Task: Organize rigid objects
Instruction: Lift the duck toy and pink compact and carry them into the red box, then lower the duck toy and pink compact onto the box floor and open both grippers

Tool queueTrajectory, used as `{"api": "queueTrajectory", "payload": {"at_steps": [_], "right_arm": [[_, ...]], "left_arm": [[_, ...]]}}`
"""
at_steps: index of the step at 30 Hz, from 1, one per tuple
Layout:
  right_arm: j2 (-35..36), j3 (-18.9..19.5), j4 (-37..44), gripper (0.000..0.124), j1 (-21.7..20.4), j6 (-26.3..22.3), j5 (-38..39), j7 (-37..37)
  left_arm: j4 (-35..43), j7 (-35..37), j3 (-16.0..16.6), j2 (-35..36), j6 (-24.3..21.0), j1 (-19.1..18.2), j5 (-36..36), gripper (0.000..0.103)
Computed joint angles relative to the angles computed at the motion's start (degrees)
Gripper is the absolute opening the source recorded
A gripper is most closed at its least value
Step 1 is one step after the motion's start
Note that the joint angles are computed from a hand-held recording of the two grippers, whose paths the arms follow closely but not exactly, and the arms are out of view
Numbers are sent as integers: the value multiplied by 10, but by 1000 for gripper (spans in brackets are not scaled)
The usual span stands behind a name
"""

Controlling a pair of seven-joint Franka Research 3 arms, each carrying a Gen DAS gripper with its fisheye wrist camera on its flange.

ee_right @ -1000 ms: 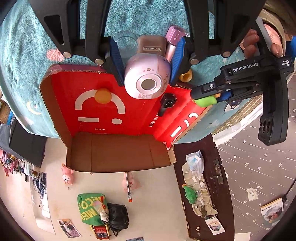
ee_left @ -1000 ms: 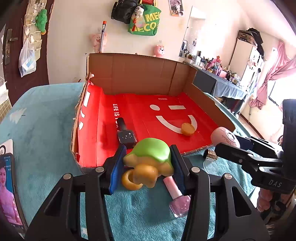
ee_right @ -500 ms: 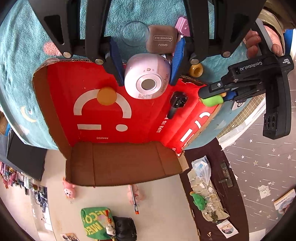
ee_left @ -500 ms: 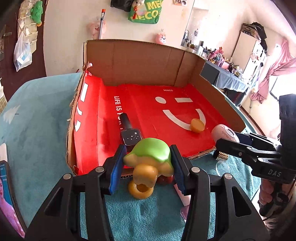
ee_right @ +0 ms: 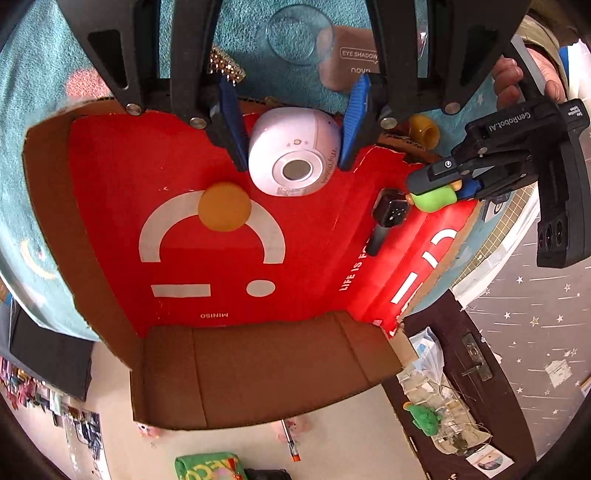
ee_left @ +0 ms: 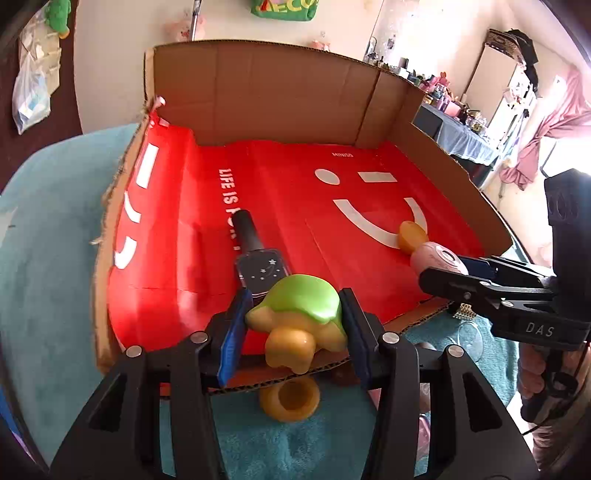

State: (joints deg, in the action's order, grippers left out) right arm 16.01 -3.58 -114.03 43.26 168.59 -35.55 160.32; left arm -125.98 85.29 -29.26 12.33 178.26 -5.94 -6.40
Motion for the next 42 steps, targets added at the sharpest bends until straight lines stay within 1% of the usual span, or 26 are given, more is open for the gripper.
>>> {"api": "queueTrajectory", "payload": {"at_steps": [1, 2, 4, 6, 7, 8, 10, 11, 13, 14, 15, 16, 18, 19, 20, 22, 25, 27, 29, 31, 33, 37, 42], "right_arm": [[3, -2, 5, 51, 2, -5, -3, 0], [5, 1, 9, 51, 0, -9, 0, -5], [11, 17, 15, 51, -15, -8, 30, -35], [17, 22, 22, 51, -19, -12, 53, -57], [20, 23, 25, 51, -19, -15, 61, -67], [23, 22, 28, 51, -18, -17, 68, -73], [28, 23, 32, 51, -20, -19, 87, -89], [31, 24, 33, 51, -22, -18, 98, -97], [34, 16, 36, 51, -16, -21, 105, -102], [36, 12, 37, 51, -13, -22, 108, -103], [37, 8, 38, 51, -11, -23, 110, -103], [39, 4, 39, 51, -8, -24, 110, -102], [42, -3, 41, 51, -4, -27, 109, -98], [42, -14, 41, 51, 5, -27, 97, -86], [43, -24, 45, 51, 13, -36, 85, -74], [45, -34, 50, 51, 21, -45, 62, -52], [49, -45, 59, 51, 28, -61, 23, -16], [51, -52, 69, 51, 34, -85, -13, 15], [53, -52, 77, 51, 34, -107, -42, 40], [53, -43, 81, 51, 26, -120, -58, 53], [57, -26, 91, 51, 13, -143, -60, 43], [60, -8, 97, 51, 0, -162, -77, 47], [59, 4, 94, 51, -13, -156, -83, 53]], "left_arm": [[4, 8, -10, 4, -5, 8, -6, 46], [9, 5, -3, 7, -10, 1, 0, 46], [14, 1, 9, 10, -15, -11, 10, 46], [24, 21, -13, 20, -24, 7, -6, 46], [26, 26, -16, 22, -26, 9, -11, 46], [32, 22, -7, 26, -32, 2, -8, 46], [43, -3, 29, 33, -39, -29, 17, 46], [49, -13, 42, 38, -43, -40, 27, 46], [57, -32, 61, 45, -46, -55, 45, 46], [58, -60, 92, 45, -37, -83, 73, 46], [61, -83, 114, 46, -36, -100, 95, 46], [64, -96, 122, 49, -35, -106, 110, 46], [72, -137, 155, 54, -34, -134, 153, 46], [77, -151, 163, 57, -34, -140, 169, 46], [81, -170, 176, 59, -35, -151, 189, 46], [90, -196, 186, 65, -36, -157, 216, 46], [103, -225, 191, 73, -39, -157, 242, 46], [109, -240, 191, 77, -40, -154, 254, 46], [115, -259, 201, 81, -42, -160, 271, 46], [117, -270, 201, 82, -44, -159, 282, 46], [117, -274, 196, 82, -44, -154, 288, 46], [117, -282, 192, 82, -45, -149, 298, 46], [118, -283, 185, 82, -46, -143, 299, 46]]}}
